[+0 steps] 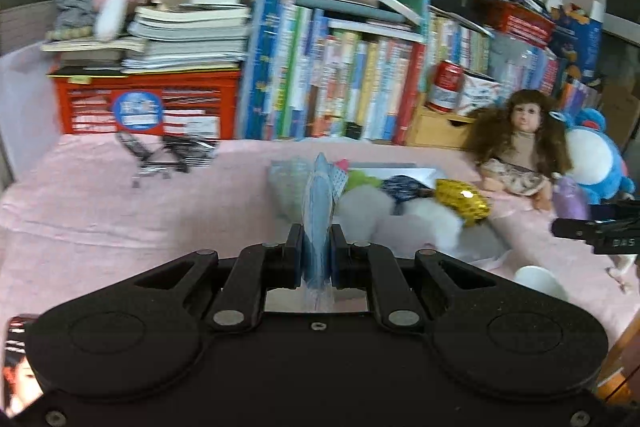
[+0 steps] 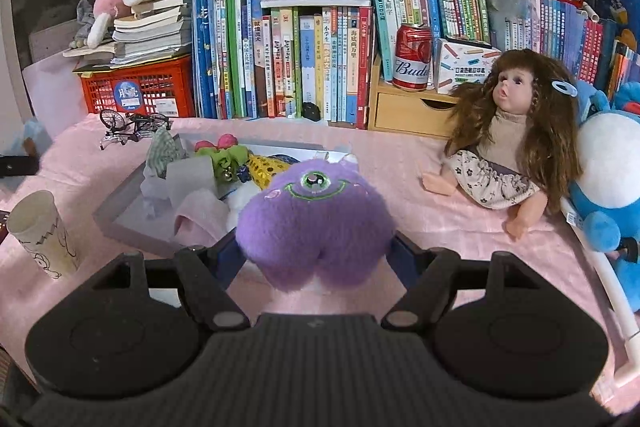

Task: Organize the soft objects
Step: 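Carry the blue packet over the tray with the left gripper while the right gripper carries the plush there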

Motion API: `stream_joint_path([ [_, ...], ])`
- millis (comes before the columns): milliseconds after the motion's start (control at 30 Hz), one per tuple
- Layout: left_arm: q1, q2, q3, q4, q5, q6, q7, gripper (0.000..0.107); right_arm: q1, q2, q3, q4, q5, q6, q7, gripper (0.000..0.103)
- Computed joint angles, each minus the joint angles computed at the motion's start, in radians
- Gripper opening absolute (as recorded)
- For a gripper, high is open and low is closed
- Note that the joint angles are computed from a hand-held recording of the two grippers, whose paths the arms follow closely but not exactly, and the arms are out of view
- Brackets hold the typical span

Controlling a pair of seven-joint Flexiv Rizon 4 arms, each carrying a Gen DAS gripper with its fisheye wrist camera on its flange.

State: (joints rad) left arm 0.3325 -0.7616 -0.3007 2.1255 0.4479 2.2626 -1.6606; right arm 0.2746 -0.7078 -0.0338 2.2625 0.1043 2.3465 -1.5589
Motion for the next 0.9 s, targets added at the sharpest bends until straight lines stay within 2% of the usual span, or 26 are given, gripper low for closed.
stream_joint_path([
  [300,-0.033,-0.01,-0.06,-0.051,-0.018,-0.097,0.029,0.012,0.007,0.022,-0.001,-0.017,-0.011,-0.059,0.003,0.077],
  [533,-0.01,-0.02,-0.137,-0.078,-0.055,-0.186,0.057,0.012,-0.021,0.048,0.012,-0.047,-0.074,-0.179,0.046,0.077],
  [733,0.036,-0.018,-0.247,-0.127,-0.135,-0.375,0.129,0.012,-0.082,0.073,0.043,-0.105,-0.176,-0.356,0.118,0.077],
  [900,-0.02,-0.009,-0.233,-0.187,-0.244,-0.515,0.204,0.012,-0.183,0.069,0.125,-0.178,-0.283,-0.51,0.184,0.077],
])
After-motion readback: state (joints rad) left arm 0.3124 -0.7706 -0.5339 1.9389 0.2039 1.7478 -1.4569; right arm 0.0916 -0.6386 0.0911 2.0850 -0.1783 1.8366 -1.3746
